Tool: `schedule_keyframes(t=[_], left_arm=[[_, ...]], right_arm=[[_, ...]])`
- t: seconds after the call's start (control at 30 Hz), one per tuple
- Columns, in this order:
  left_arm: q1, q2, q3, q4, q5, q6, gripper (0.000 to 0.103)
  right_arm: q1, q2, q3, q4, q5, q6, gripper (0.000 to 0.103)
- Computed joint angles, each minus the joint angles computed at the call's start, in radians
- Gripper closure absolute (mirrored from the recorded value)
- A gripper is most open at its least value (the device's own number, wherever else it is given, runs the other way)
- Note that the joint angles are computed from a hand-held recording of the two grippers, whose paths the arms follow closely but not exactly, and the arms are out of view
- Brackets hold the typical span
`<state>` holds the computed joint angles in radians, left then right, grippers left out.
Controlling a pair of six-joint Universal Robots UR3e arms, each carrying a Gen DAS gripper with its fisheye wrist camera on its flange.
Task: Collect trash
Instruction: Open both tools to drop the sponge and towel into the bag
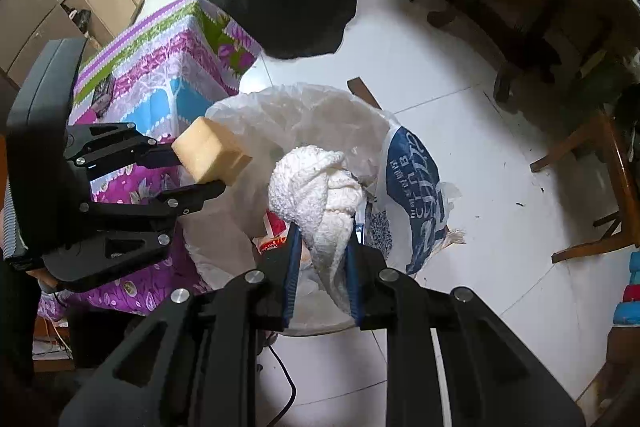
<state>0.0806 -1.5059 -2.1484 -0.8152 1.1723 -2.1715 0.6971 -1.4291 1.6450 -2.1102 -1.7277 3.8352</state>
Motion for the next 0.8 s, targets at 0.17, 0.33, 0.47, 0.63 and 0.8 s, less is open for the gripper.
schedule_keyframes(t=[0.17,0.33,0.47,0.63,0.8], left_arm=[[-0.038,-0.043,0.027,0.027,0.013,-0.036,0.068],[-0.070,-0.079,0.043,0.076,0.031,-0.065,0.049],[-0.077,-0.082,0.025,0.121,0.043,-0.069,0.041],[-0.068,-0.066,-0.006,0.157,0.046,-0.080,0.041],[-0.042,-0.042,-0.041,0.175,0.044,-0.089,0.041]], right_arm=[[-0.028,0.013,-0.010,0.010,0.026,-0.024,0.083],[-0.060,0.030,0.007,-0.016,0.043,-0.019,0.073],[-0.076,0.033,0.039,-0.041,0.060,-0.015,0.072],[-0.065,0.033,0.054,-0.055,0.053,-0.013,0.072],[-0.048,0.042,0.041,-0.047,0.043,-0.011,0.072]])
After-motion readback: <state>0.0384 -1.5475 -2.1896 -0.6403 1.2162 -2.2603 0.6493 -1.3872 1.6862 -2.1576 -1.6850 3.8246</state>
